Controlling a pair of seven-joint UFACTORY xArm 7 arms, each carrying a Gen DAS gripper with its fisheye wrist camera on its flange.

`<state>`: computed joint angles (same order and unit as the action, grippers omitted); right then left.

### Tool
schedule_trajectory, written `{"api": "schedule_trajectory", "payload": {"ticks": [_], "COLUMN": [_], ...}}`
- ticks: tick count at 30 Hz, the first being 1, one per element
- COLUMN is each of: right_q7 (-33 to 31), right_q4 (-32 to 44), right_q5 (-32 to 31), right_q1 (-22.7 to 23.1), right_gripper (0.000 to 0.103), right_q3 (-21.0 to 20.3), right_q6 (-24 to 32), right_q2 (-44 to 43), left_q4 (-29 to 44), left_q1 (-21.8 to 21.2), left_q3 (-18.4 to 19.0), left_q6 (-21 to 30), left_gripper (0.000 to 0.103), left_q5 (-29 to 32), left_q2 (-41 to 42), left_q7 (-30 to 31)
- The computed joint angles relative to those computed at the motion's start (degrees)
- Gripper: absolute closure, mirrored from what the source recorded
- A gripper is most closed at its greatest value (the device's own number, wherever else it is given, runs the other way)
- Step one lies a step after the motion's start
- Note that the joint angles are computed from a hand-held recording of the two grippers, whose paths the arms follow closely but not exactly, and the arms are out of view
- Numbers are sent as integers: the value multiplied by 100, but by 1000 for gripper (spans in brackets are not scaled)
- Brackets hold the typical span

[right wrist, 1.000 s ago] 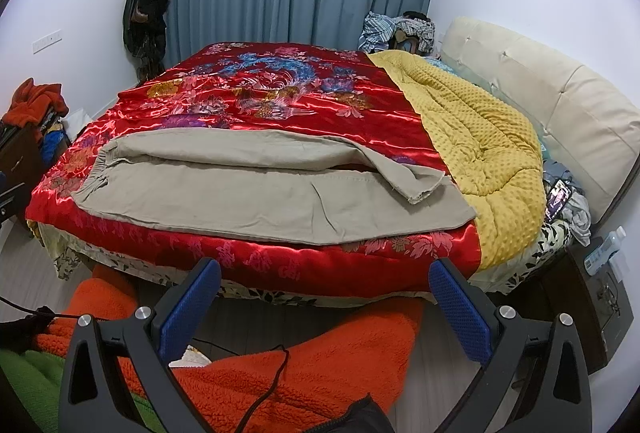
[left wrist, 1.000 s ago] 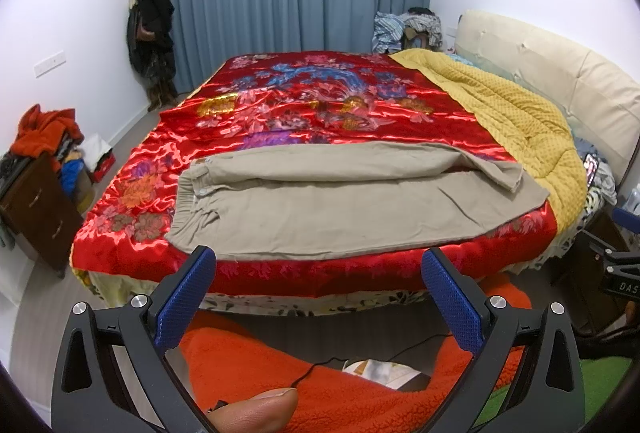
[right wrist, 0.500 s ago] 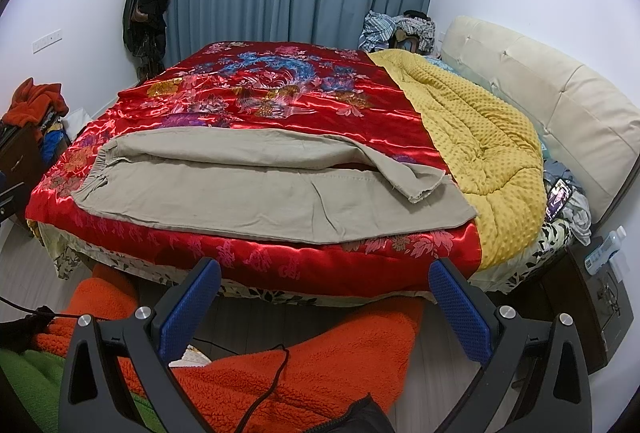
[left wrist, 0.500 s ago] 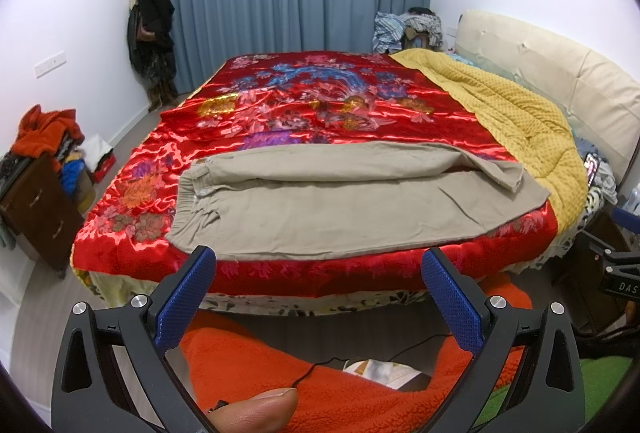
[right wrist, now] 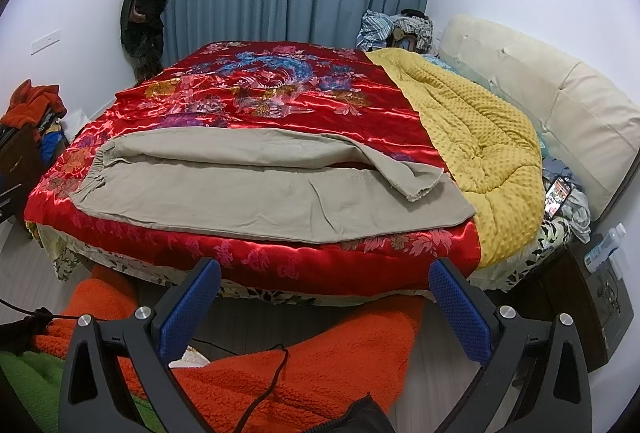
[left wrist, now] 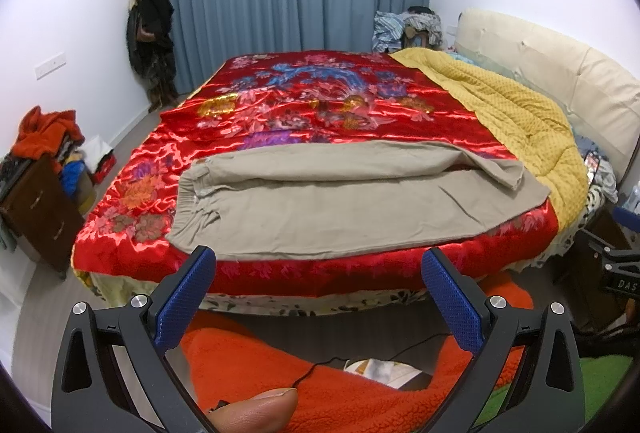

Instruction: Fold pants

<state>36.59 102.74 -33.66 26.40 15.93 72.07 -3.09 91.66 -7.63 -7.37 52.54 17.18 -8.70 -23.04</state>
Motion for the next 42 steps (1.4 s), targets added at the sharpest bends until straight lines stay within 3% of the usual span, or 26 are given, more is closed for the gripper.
{"api": "schedule_trajectory", "payload": {"ticks": [6, 22, 42], "right_q7": [-98, -126, -127], "right_q4": [145, 113, 103], "right_q5": [-24, 19, 33], "right_q1": [29, 28, 12], "right_gripper": [1, 1, 1], "right_q3": [-14, -43, -30], "right_q6": [68, 60, 77], "right_q2": [66, 51, 41], "left_q4": [-39, 354, 483], "left_q1": [19, -60, -188], "left_q3": [-3, -98, -89], "left_q6": [43, 784, 1083], "left_gripper": [1, 1, 1], "left_q5": [33, 716, 1054], "left_q2": [-39, 214, 296], "left_q7": [-42, -426, -650]}}
